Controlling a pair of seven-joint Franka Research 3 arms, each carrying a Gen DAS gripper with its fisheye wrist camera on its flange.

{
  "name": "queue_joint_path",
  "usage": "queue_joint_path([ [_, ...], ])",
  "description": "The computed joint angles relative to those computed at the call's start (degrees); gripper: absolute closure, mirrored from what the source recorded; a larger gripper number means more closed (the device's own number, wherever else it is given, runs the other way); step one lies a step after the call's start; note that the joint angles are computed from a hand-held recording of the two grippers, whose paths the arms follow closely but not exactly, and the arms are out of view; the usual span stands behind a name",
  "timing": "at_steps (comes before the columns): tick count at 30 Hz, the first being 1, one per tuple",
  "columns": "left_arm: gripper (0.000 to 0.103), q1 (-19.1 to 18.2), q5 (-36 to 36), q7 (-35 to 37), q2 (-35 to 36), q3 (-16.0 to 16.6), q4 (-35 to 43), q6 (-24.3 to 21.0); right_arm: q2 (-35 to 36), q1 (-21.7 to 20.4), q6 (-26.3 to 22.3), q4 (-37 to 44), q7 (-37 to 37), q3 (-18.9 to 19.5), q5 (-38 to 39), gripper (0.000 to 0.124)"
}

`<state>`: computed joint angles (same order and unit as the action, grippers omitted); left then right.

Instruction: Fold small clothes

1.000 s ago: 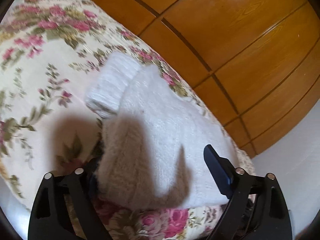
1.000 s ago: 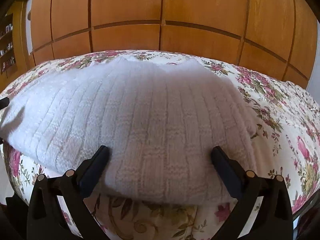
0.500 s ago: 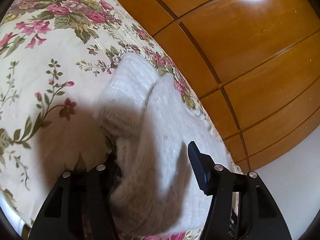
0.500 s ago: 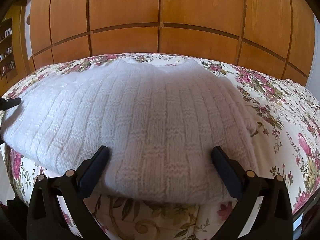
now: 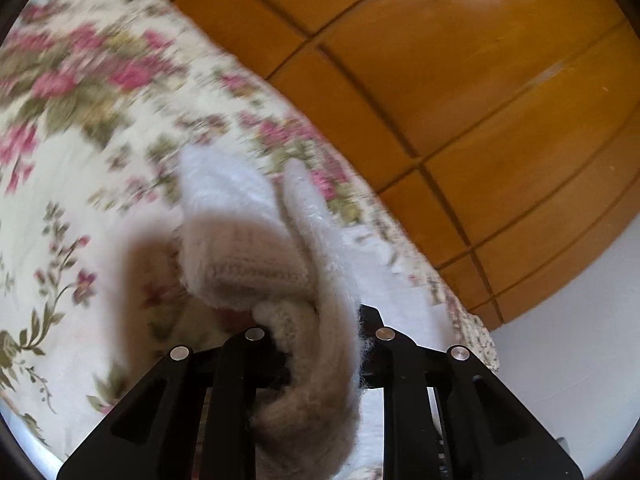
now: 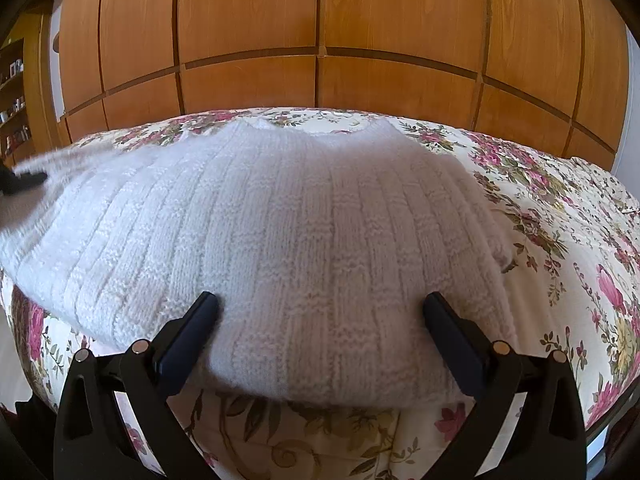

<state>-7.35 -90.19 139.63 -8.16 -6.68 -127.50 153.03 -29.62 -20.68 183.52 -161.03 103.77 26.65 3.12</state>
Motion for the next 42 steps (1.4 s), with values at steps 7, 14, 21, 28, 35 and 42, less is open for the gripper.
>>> queue_joint_path([
  [7, 0.085, -1.86, -0.26, 4.83, -1.79, -1.07, 2.7, 0.81, -2.02, 7.12, -2.81, 0.5, -3.75, -9.51, 0.39, 0.023],
  [14, 0.085, -4.88, 2.47, 9.63, -1.07, -2.48, 7.25, 1.44, -8.79, -5.32, -9.41, 0.06, 1.9, -3.01, -1.65, 0.023],
  [21, 0.085, -7.88, 8.03, 8.87, 2.22, -4.27, 11.98, 1.12, -5.74, -5.4, -13.28, -0.37, 5.35, -7.4, -4.56, 0.023],
  [28, 0.085, -10.28, 18.14, 4.25, 7.49, -7.24, 16.64, 1.74, -6.71, -5.4, -9.68, -2.48, 10.49, -7.48, -7.88, 0.023],
  [35, 0.085, -12.95, 33.3, -0.37, 12.53, -11.25, 19.3, 5.87, -6.25, -4.89, -8.64, -2.69, 10.79, -8.27, -8.37, 0.023],
  [42, 0.085, -15.79, 60.14, -17.45, 19.07, -12.24, 21.35, 8.23, -5.88, -4.66, -7.2, -3.16, 9.83, -8.63, -7.59, 0.023],
])
